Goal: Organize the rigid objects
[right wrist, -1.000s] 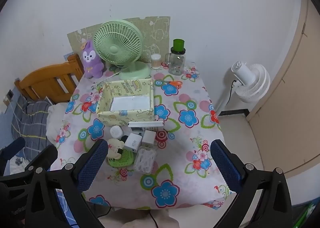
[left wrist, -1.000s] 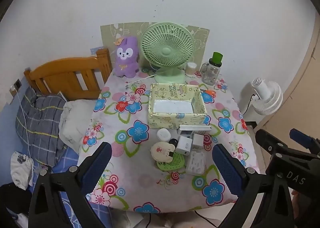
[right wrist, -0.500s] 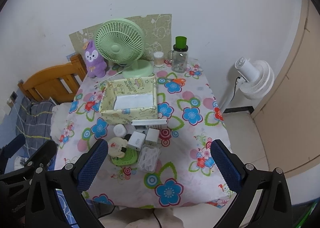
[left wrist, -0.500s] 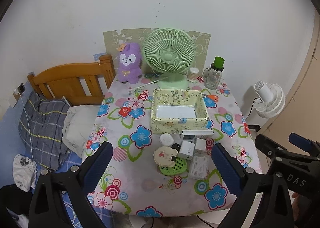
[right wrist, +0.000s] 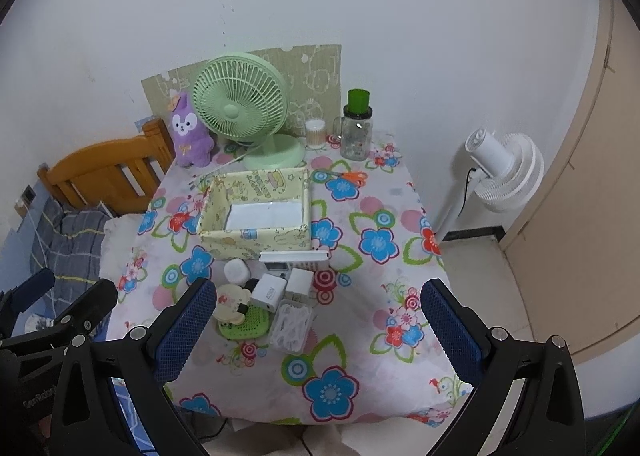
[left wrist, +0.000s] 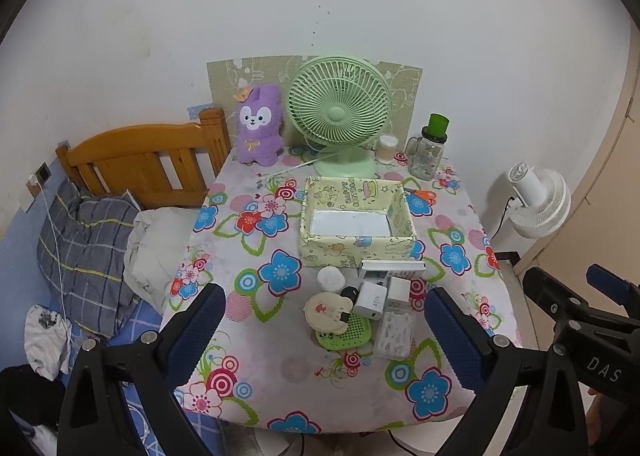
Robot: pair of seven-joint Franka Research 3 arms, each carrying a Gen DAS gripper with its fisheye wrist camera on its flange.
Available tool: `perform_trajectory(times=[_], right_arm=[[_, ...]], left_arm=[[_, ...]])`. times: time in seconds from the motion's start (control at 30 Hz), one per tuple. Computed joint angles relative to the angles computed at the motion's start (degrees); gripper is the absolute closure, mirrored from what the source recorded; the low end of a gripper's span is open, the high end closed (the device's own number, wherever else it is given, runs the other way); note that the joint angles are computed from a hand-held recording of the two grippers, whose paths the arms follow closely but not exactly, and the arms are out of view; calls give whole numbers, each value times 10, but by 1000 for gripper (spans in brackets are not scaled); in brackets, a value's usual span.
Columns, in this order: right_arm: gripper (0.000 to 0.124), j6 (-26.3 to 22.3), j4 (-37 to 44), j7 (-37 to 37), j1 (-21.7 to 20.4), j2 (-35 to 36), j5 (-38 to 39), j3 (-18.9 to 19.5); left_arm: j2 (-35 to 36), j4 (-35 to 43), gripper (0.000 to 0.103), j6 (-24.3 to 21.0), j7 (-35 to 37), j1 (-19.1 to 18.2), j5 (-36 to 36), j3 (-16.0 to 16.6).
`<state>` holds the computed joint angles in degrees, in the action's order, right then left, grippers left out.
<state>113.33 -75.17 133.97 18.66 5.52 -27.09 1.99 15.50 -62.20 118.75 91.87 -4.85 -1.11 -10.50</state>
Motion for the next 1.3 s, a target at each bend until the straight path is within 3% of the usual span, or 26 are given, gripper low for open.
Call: perform_trajectory(times=[0.83, 1.3], right_arm=[[21, -8, -10, 21, -1, -9, -23, 2], [21, -30, -9, 24, -1, -8, -42, 3]], left_arm=[[15, 17, 2, 10, 32, 1, -19, -8], [35, 43, 2, -6, 34, -7, -16, -10]])
